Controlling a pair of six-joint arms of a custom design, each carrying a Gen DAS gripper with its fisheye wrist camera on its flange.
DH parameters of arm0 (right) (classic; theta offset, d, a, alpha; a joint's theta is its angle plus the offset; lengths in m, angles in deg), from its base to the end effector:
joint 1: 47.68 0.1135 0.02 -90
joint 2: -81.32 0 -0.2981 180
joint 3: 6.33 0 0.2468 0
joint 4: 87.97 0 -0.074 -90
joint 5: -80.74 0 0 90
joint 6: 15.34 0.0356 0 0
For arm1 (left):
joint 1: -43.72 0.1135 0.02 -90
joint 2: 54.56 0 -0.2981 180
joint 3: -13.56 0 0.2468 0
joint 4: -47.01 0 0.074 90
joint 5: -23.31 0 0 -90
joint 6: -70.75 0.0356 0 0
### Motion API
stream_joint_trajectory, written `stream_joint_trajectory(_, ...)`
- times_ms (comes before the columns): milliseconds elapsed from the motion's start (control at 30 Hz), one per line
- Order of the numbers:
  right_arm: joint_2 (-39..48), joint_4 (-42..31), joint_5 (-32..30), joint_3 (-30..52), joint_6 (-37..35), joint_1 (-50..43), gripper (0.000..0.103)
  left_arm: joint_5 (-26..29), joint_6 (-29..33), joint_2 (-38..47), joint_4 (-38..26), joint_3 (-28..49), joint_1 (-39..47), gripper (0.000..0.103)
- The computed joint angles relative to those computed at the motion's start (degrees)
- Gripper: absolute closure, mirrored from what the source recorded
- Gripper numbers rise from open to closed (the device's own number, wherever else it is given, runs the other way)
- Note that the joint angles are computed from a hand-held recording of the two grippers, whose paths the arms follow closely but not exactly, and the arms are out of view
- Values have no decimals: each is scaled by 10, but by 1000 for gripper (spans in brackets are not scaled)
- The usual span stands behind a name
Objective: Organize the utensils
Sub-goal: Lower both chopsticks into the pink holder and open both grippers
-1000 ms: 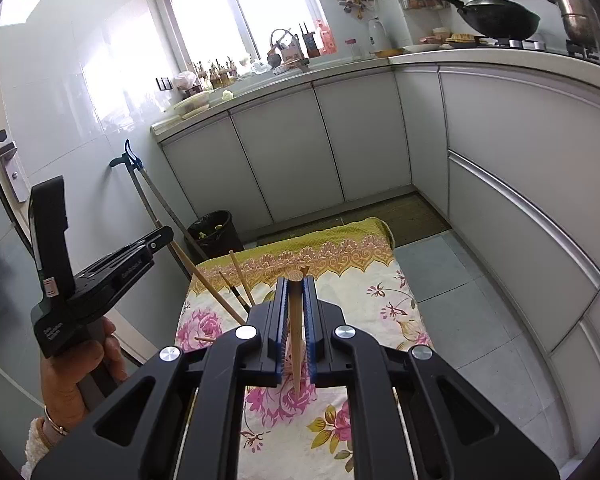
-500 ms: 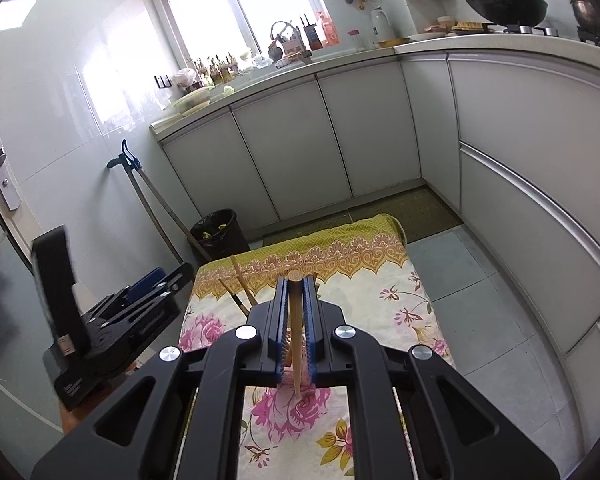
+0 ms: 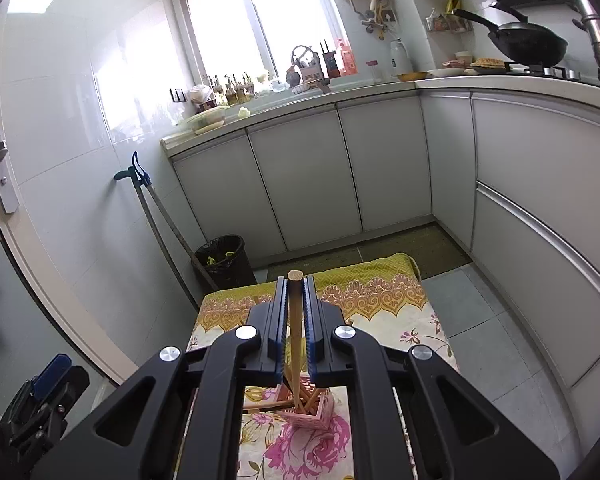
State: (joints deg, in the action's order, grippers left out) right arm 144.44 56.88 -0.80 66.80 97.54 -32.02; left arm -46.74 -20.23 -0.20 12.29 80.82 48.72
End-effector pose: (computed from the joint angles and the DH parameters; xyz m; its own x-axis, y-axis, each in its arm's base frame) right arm 0.2201 0.0563 0.3759 -0.4308 0.2786 -0.8583 0.0312 0.9552 0.2944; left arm 0.1870 0.0042 0.3709 -0.3742 -0.0489 -0.9261 0.2273 0.9633 -0.1427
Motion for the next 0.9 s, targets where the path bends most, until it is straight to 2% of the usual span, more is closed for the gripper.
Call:
stream_joint_trajectory(367, 100, 138, 26, -81, -4, 23, 95, 34, 0, 12, 16, -40, 47, 46)
stream_joint_trajectory(500, 104, 151, 34, -99, 2, 35, 92, 10, -6, 5, 13, -40, 37, 41)
stream_joint_trajectory(533, 97, 148, 42, -100, 3, 40, 79, -2, -9, -1, 15, -39, 31, 37)
stream_joint_trajectory(567, 85, 144, 50, -103, 3, 45, 61, -21, -12, -11, 19, -42, 21, 35)
stream_joint_trajectory(600, 73, 140, 62, -105, 6, 52, 55, -43, -14, -21, 23, -44, 8, 30)
stream_joint_trajectory(667, 48, 124, 89, -107, 9, 67, 52, -107, -23, -48, 30, -52, -29, 25)
stream_joint_trajectory(700, 34, 105, 113, -105, 10, 79, 50, -149, -28, -62, 35, -58, -53, 17)
stream_joint_trajectory(767, -1, 76, 149, -112, 17, 99, 32, -221, -38, -92, 42, -70, -100, 8)
stream_joint_trajectory(900, -79, 4, 248, -137, 50, 161, 19, -338, -60, -130, 5, -72, -197, 7)
